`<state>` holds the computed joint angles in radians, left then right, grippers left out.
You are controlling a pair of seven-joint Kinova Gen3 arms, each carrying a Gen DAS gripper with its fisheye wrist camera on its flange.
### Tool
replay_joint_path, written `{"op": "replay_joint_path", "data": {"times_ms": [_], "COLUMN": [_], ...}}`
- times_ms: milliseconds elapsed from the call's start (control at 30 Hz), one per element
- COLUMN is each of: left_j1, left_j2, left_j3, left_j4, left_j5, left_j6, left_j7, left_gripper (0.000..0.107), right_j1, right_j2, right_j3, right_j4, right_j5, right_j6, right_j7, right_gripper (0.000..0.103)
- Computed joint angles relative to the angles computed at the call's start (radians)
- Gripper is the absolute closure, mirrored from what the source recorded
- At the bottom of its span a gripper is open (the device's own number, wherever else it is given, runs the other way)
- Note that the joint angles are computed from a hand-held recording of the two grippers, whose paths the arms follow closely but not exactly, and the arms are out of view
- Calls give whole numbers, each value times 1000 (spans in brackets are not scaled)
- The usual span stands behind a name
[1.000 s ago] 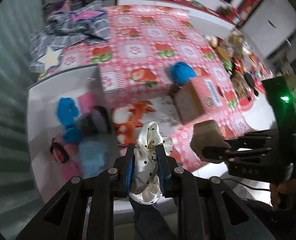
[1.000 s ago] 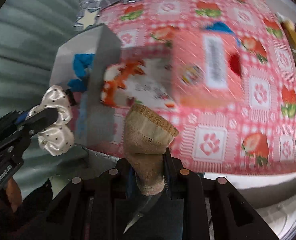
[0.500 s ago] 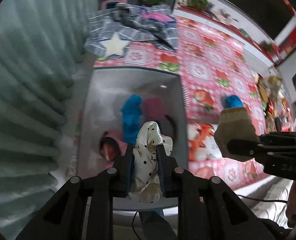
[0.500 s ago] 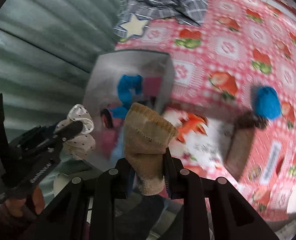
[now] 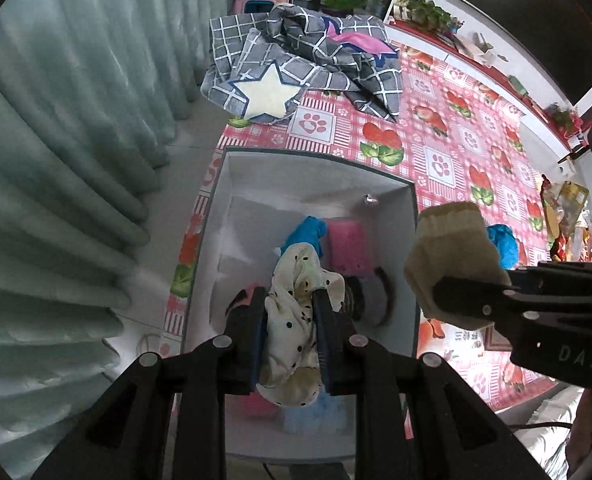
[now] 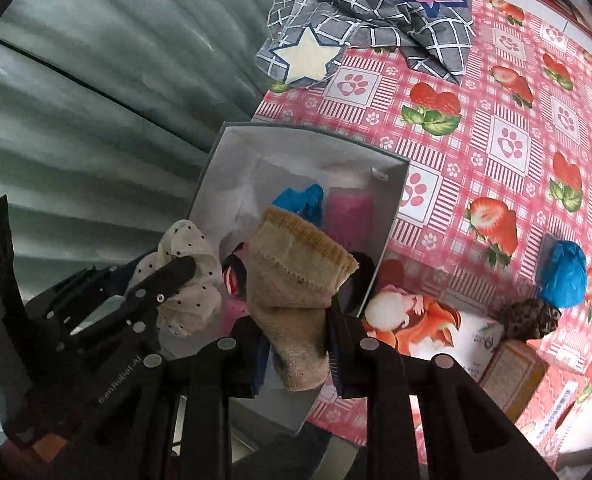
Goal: Organize soft objects
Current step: 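Carry the polka-dot scrunchie and beige sock over the white box, then open left tool to drop the scrunchie while right tool drops the sock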
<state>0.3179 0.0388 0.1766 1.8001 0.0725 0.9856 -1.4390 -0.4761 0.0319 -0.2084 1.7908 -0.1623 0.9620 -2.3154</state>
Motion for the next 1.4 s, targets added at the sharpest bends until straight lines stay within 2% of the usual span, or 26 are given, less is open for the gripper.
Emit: {"op": "replay_joint_path", "data": {"times_ms": [533, 933, 1033, 1133, 1167, 1200, 1233, 1267, 1300, 1333, 1367, 1400], "left_j1": [17, 26, 24, 27, 31, 38, 41, 43, 41, 37, 26, 34], "left_j2": [97, 119, 121, 114, 110, 107, 104, 103, 102, 100, 99, 98], "left_j3": [-5, -7, -8, -8, -8, -8, -7, -6, -6, -6, 1, -8], "left_j4": [-43, -53, -56, -53, -51, -51, -51, -52, -52, -50, -48, -48], "left_j5": [-17, -26, -21, -25, -34, -48, -56, -60, -57, -48, -38, -40], "left_j6": [4, 9, 10, -1, -4, -6, -8, -7, -7, -11, -13, -12], "left_j7": [24, 29, 26, 30, 40, 55, 62, 66, 67, 63, 58, 70], "left_gripper": [84, 80, 70, 45, 32, 26, 26, 26, 25, 24, 20, 15], "right_j1": [35, 47, 48, 53, 55, 57, 57, 57, 58, 61, 64, 64], "right_j2": [93, 129, 131, 133, 134, 134, 133, 133, 131, 127, 121, 118], "right_j3": [29, 35, 37, 37, 37, 37, 37, 37, 37, 37, 38, 38], "right_j4": [-48, -55, -55, -56, -56, -55, -55, -54, -52, -47, -41, -39], "right_j5": [-39, -60, -59, -66, -70, -75, -76, -77, -79, -88, -96, -96], "right_j6": [12, 17, 18, 20, 19, 20, 19, 19, 17, 10, 2, 0], "right_j7": [82, 117, 120, 132, 136, 141, 141, 140, 141, 146, 149, 146], "right_gripper": [77, 77, 77, 77, 77, 76, 74, 63, 44, 35, 28, 28]}}
